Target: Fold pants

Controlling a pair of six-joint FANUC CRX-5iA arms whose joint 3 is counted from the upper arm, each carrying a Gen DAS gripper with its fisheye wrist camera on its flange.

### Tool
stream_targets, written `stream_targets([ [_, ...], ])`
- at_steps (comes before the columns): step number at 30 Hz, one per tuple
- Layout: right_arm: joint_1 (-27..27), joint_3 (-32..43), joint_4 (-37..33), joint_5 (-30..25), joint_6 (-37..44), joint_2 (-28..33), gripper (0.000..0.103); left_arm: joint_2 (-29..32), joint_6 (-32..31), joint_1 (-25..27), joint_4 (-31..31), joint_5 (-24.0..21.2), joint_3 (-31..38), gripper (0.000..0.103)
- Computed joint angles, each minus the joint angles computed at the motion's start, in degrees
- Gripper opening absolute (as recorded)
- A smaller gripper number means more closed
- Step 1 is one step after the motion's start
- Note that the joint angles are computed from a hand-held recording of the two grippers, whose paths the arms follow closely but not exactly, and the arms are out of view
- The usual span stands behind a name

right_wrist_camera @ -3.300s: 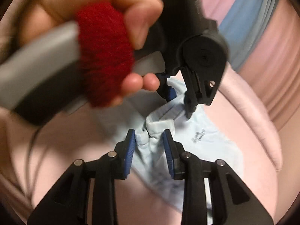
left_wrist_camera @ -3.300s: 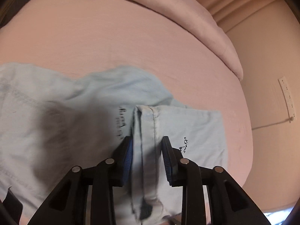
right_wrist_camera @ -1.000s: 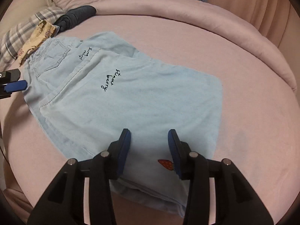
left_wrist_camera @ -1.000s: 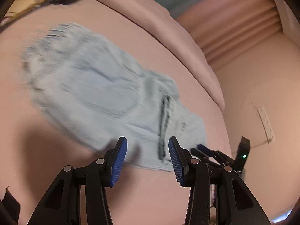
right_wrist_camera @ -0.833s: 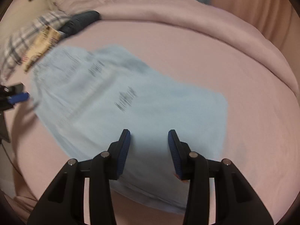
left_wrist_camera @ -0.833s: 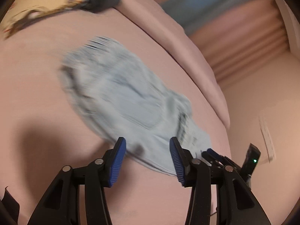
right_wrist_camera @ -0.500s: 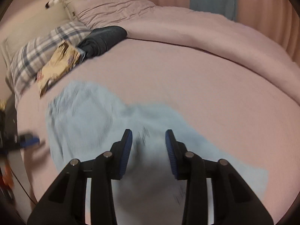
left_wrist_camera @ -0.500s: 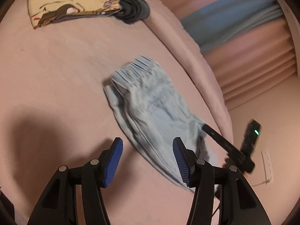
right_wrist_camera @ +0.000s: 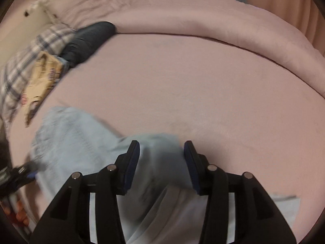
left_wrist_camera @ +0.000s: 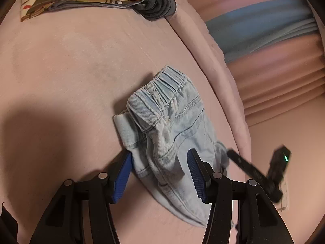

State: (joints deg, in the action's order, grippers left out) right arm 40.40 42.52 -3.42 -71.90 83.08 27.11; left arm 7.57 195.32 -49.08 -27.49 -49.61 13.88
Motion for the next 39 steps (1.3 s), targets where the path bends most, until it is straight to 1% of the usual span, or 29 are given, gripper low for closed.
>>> stream_targets([
  [2,-0.1,-3.3,-2.0,0.8,0.8,-2.9,0.044,1.1,-1.9,0.2,0.8,-2.0,1.7,0.054],
  [5,0.1,-8.4,-3.8,1.3,1.7,-6.8,0.044,2.7,-4.2,0.4,1.4,-4.6,4.4,0.054],
  [9,0.9,-11.6,-4.0,0.8,2.3,-8.9,0.044,3.2,-5.4,0.5,2.4,-6.3,5.4,0.054],
  [11,2.2,-13.5,-2.6,1.7,2.7,-9.9,0.044,3.5,-5.7,0.8,3.0,-7.1,5.9,0.054],
  [13,2.7,-12.6,-2.4,1.5,3.3,-9.2,0.044,4.0,-5.5,0.6,3.6,-9.8,7.3,0.053],
  [16,3.1,-11.7,-2.6,1.1,3.8,-9.0,0.044,4.2,-3.5,-0.1,2.8,-11.6,8.0,0.053],
  [18,3.3,-11.7,-2.5,1.3,3.6,-9.1,0.044,3.4,-2.3,0.2,3.0,-9.7,6.5,0.053],
  [21,3.4,-11.9,-2.9,1.8,3.1,-9.6,0.044,1.2,1.5,1.4,2.0,-2.5,1.7,0.054],
  [23,3.3,-12.3,-3.2,2.0,2.7,-9.9,0.044,0.3,1.9,2.2,1.8,1.1,-0.2,0.054],
  [24,3.4,-12.8,-3.1,2.4,2.4,-10.2,0.044,0.1,1.7,2.5,2.0,2.2,-0.8,0.054],
  [26,3.3,-13.3,-3.1,2.7,2.1,-10.6,0.044,-0.4,3.3,2.3,0.9,3.5,-1.5,0.049],
  [27,3.5,-13.7,-2.7,2.8,1.7,-10.8,0.044,-0.5,3.9,2.3,0.6,3.6,-1.8,0.042],
  [28,3.5,-14.1,-2.4,3.1,1.4,-11.1,0.044,-0.5,4.8,2.2,0.3,3.5,-2.0,0.037],
  [30,3.4,-14.6,-2.3,3.3,1.1,-11.4,0.044,-0.7,6.4,1.7,-0.9,3.4,-2.2,0.034],
  [32,3.3,-15.0,-2.1,3.7,0.8,-11.7,0.044,-0.5,6.6,1.5,-1.1,2.7,-1.7,0.032],
  [34,3.2,-15.1,-2.3,3.7,0.7,-11.8,0.044,-0.4,7.1,1.0,-2.3,2.3,-1.1,0.027],
  [36,3.1,-15.3,-2.4,3.8,0.5,-11.9,0.044,-0.2,7.4,0.2,-4.3,2.4,-0.4,0.024],
  [37,3.0,-15.4,-2.4,3.9,0.4,-12.0,0.044,0.0,7.2,-0.4,-5.6,1.7,0.5,0.022],
  [39,2.7,-15.4,-3.0,4.0,0.7,-12.1,0.044,0.9,5.6,-1.6,-7.8,-0.9,3.1,0.022],
])
